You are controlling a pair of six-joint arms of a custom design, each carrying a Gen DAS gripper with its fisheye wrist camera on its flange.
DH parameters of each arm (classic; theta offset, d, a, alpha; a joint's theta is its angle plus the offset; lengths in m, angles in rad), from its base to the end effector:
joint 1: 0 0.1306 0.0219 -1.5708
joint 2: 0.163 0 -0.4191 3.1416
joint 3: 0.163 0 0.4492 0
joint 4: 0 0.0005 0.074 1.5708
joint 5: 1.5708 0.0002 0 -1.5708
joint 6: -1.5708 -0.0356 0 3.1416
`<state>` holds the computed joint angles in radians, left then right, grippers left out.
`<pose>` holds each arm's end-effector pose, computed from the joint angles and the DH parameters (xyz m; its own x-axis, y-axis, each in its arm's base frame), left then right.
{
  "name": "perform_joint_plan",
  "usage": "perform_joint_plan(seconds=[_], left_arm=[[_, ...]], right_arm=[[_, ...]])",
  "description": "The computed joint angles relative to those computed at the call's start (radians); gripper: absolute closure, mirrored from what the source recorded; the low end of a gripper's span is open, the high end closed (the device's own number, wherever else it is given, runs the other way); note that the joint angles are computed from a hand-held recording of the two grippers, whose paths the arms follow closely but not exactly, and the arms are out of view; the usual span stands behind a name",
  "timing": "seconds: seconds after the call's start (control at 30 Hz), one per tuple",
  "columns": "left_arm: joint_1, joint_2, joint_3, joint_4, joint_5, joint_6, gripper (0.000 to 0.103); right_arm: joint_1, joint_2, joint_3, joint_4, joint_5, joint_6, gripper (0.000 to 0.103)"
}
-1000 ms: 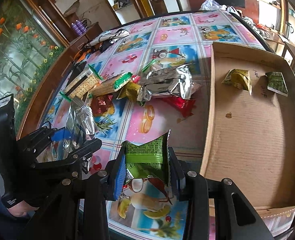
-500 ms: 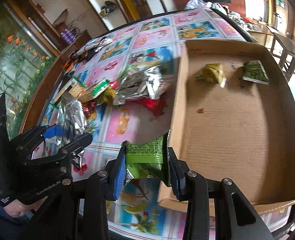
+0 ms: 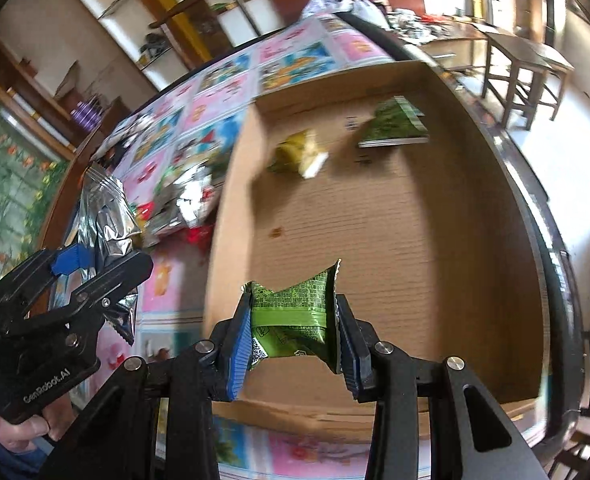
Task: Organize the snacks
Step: 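Carry the foil bag and green packet into the box and open both grippers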
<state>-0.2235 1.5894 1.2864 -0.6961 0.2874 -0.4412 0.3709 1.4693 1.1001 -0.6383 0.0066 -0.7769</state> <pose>0.5678 -0.1399 0.3177 -0.5869 0.5534 -0.5910 0.6776 0.7352 0.0155 0.4895 0.1896 0.2940 -0.8137 0.4358 -0.3847 0.2964 0.8803 0.3704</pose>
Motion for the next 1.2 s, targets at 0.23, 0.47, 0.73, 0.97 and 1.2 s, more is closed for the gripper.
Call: perform_joint_plan(seconds=[0.23,0.47,0.73,0.97,1.2], left_arm=[[-0.084,0.060,0.029,-0.002,-0.019,-0.001,0.046],[-0.122,0.116,0.057,-0.002,-0.060,0.017,0.046],[-0.135,0.144,0.077,0.005,-0.083,0.031,0.046],[-0.137,0.158,0.082,0.014,-0.082,0.040,0.046],[-0.137,0.166,0.087,0.019,-0.081,0.045,0.046]], right_arm=[[-0.064,-0.041,-0.054,-0.002,0.000,-0.017,0.062],[-0.120,-0.033,-0.056,0.001,-0.012,0.007,0.062],[-0.150,0.051,0.015,0.000,-0.047,0.064,0.062],[-0.165,0.107,0.065,-0.007,-0.046,0.098,0.062],[-0.170,0.128,0.087,-0.006,-0.031,0.114,0.060]])
